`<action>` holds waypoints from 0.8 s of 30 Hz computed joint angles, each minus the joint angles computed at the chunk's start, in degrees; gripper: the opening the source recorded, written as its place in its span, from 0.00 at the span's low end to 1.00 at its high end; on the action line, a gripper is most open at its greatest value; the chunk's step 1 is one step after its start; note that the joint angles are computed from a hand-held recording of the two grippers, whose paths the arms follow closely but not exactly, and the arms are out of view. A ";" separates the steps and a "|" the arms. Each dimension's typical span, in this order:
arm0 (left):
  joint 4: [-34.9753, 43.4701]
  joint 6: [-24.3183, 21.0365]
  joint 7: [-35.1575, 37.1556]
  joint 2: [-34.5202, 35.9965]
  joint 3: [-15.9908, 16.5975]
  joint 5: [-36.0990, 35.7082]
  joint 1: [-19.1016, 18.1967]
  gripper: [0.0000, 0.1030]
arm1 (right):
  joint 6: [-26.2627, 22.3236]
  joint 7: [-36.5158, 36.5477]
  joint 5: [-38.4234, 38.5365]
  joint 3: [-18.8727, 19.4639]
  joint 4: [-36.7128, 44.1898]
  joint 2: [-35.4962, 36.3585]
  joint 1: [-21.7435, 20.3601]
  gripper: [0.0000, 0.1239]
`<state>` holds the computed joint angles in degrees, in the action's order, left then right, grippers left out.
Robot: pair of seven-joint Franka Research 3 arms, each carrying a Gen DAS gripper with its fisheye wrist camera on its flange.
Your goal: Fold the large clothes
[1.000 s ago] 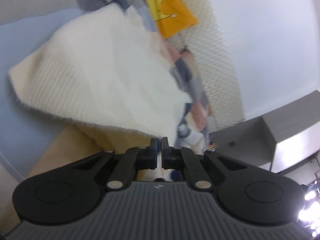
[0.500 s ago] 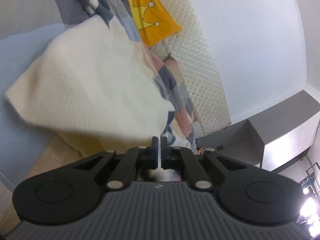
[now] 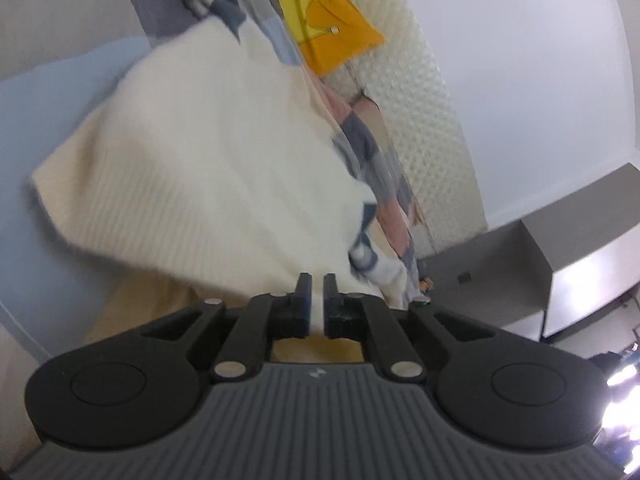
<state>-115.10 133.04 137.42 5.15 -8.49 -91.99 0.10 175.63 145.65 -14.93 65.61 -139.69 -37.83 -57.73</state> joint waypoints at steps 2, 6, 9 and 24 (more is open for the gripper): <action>-0.46 -2.24 -3.06 -0.09 0.29 1.60 0.44 0.58 | 1.47 0.87 0.33 0.40 -0.30 -1.10 -0.67 0.68; -1.25 -5.89 -6.25 -0.06 0.77 0.39 1.31 0.69 | 3.63 2.57 2.82 2.78 -0.60 -6.98 -3.57 0.68; -1.06 -8.65 -10.73 1.15 0.98 -0.17 2.08 0.72 | 3.81 4.51 5.78 3.66 -1.33 -12.40 -5.52 0.67; 1.61 21.94 -21.16 5.73 -1.26 -3.27 -0.67 0.47 | -13.14 14.29 9.44 -3.06 -1.70 -4.61 1.89 0.65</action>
<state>-113.49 154.98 116.25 10.87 -9.75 -95.26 -0.57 162.50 159.94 -5.49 62.55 -141.38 -42.45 -55.84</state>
